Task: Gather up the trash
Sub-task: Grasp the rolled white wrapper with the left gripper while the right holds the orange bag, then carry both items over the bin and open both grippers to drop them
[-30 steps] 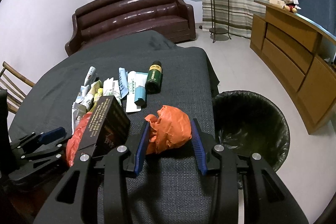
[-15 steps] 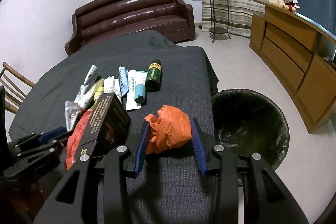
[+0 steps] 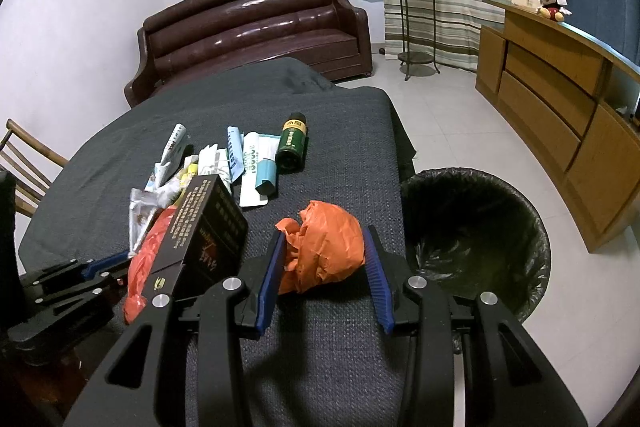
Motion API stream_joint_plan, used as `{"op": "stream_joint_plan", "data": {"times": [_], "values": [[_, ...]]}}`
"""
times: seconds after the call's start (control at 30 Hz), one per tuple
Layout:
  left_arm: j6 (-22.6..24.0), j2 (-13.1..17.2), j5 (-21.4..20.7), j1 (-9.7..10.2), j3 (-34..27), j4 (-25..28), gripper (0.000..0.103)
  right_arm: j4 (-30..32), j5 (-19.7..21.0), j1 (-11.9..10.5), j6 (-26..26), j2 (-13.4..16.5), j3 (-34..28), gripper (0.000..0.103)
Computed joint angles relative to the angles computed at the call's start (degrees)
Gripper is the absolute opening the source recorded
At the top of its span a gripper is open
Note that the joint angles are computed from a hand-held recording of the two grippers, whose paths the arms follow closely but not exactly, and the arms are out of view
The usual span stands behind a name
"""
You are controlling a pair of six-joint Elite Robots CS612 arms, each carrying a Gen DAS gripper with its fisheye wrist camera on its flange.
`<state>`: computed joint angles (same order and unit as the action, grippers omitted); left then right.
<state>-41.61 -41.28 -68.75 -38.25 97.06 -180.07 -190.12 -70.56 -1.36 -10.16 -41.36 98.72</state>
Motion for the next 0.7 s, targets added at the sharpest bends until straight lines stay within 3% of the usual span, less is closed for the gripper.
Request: {"op": "stream_joint_plan", "data": {"times": [0.47, 0.7], "values": [[3.85, -1.55, 5.65, -1.4, 0.93, -4.86, 0.017, -5.14, -1.2, -0.76, 0.79, -0.6, 1.21, 0.04], [8.77, -0.24, 4.41, -1.87, -2.68, -7.19, 0.017, -7.56, -4.26, -1.58, 1.31, -0.49, 0.88, 0.04]]}}
